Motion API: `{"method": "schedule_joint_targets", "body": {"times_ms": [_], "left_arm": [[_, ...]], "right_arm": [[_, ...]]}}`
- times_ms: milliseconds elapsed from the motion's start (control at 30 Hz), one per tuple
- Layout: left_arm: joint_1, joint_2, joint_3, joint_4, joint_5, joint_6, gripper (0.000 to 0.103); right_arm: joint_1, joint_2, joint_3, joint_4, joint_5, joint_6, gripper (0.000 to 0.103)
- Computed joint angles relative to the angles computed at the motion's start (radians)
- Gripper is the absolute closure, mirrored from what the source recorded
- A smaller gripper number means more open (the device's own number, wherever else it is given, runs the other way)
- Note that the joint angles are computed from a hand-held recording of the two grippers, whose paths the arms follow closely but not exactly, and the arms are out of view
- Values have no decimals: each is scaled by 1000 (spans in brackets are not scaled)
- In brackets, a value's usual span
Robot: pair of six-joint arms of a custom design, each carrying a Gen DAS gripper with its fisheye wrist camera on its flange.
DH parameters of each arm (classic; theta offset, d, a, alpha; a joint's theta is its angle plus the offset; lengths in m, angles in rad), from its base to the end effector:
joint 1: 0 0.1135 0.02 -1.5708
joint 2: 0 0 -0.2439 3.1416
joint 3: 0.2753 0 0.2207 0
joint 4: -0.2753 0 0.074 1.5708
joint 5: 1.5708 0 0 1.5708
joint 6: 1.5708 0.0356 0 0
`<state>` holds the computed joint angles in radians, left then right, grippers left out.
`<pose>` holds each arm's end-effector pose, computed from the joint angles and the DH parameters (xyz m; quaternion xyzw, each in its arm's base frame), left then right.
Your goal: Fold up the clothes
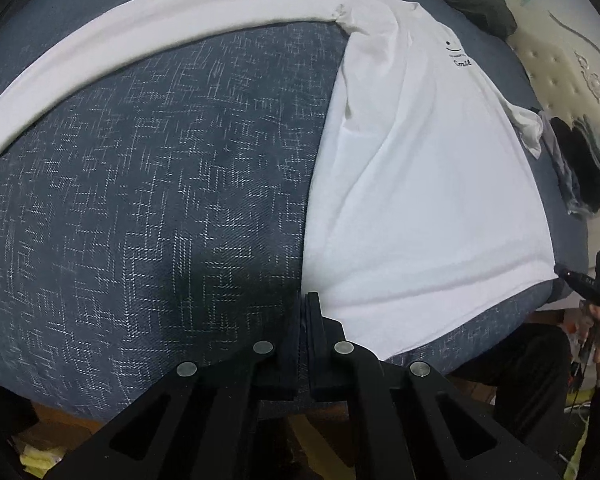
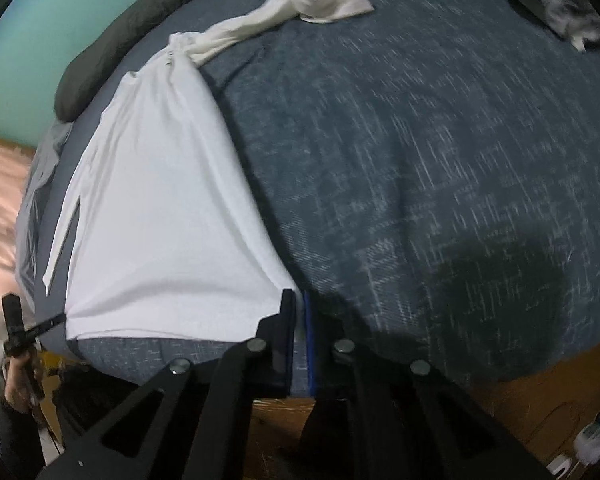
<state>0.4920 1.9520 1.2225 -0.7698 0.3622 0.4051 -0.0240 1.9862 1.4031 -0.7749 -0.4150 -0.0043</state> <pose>0.2851 0.1385 0.1360 -0.0363 0.9824 -0.1469 0.1097 0.3515 0.0059 0.1656 -0.0123 0.9732 0.2034 0.1068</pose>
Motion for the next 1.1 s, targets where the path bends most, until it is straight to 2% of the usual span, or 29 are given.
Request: {"method": "schedule_joint_targets", "body": {"times_ms": [133, 267, 567, 800, 900, 967, 1100], "left_arm": [[-3, 20, 16, -3, -9, -7, 101], [-1, -2, 6, -4, -1, -1, 101], [-57, 23, -16, 38, -20, -49, 101], [-56, -42, -13, 18, -3, -79, 99], [-58, -75, 24, 1, 5, -97, 87], [-58, -105, 54, -17, 8, -95, 83], [-94, -24, 226, -33, 29, -141, 82]], "right_arm": [[17, 3, -18, 8, 33, -12, 99], [0, -41, -39, 29, -9, -1, 99], [13, -8, -38, 25, -15, -32, 98], [-9, -8, 18, -38, -35, -34, 95], [-21, -31, 53, -59, -63, -55, 87], [-18, -30, 102, -72, -77, -59, 71], [25, 2, 242, -101, -95, -34, 71]]}}
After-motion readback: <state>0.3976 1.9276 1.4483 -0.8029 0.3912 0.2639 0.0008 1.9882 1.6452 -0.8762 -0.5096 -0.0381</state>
